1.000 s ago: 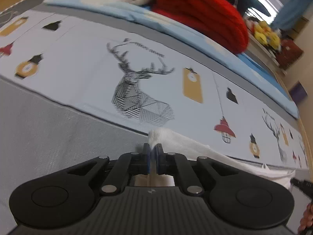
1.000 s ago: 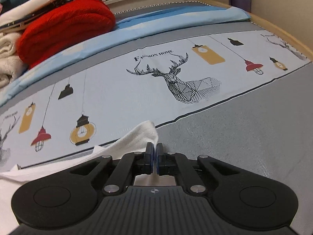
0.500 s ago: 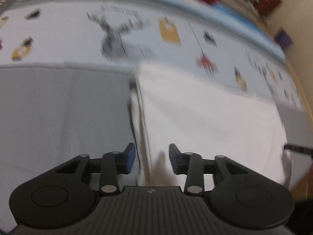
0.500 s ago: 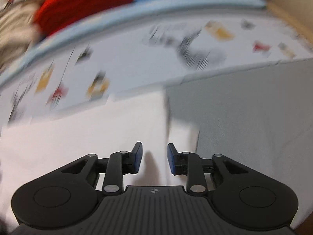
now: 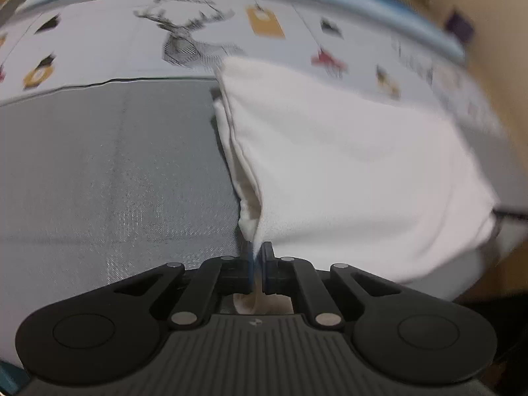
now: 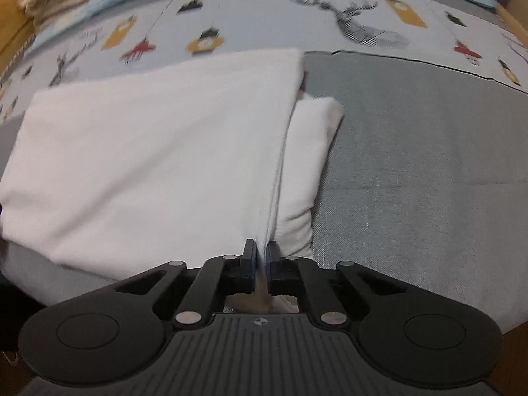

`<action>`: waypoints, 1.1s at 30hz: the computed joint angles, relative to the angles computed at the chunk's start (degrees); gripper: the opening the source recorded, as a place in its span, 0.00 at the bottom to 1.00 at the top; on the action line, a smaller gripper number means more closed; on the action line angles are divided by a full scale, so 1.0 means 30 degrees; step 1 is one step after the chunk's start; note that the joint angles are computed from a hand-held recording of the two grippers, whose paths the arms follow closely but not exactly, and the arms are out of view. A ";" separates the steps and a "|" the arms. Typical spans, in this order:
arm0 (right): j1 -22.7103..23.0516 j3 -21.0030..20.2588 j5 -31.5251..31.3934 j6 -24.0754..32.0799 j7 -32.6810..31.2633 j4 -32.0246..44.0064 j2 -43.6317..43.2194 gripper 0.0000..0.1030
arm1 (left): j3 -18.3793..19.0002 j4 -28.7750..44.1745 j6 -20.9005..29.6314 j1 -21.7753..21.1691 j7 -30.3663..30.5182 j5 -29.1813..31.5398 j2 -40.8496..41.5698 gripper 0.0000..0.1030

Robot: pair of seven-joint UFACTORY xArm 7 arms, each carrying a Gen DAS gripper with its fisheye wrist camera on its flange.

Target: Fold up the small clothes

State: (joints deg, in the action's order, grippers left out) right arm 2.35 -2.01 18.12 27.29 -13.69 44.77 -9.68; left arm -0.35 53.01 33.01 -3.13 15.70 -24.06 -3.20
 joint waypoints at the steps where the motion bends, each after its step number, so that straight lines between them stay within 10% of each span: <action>1: 0.0061 -0.0227 0.0997 -0.0424 0.0064 -0.0166 -0.0225 0.03 | -0.0659 -0.0022 0.0325 0.0771 -0.0305 -0.0029 -0.0069 0.03; 6: -0.0437 0.0143 -0.0783 0.0740 0.1334 -0.0097 -0.0042 0.04 | -0.0248 0.0782 0.2624 0.0104 -0.1924 0.3398 0.0858 0.06; 11: -0.0762 0.0493 -0.3082 0.0195 0.3154 -0.0247 -0.0023 0.21 | 0.0321 0.0749 0.1200 0.0708 -0.1470 -0.0758 0.0614 0.33; 17: -0.0478 0.0026 -0.1756 -0.0277 0.2434 0.0036 0.0235 0.26 | 0.0298 0.1865 0.1384 0.1178 -0.1722 -0.3270 0.1710 0.36; 33: -0.1068 0.0141 -0.2211 -0.4567 0.5052 -0.0086 0.0757 0.31 | -0.1097 0.5674 0.1951 0.1366 -0.4055 -0.1373 0.6003 0.44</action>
State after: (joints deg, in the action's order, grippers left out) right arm -0.86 -1.58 11.49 13.59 1.47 44.51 -7.40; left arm -3.64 70.03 38.87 0.97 3.54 -28.17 14.81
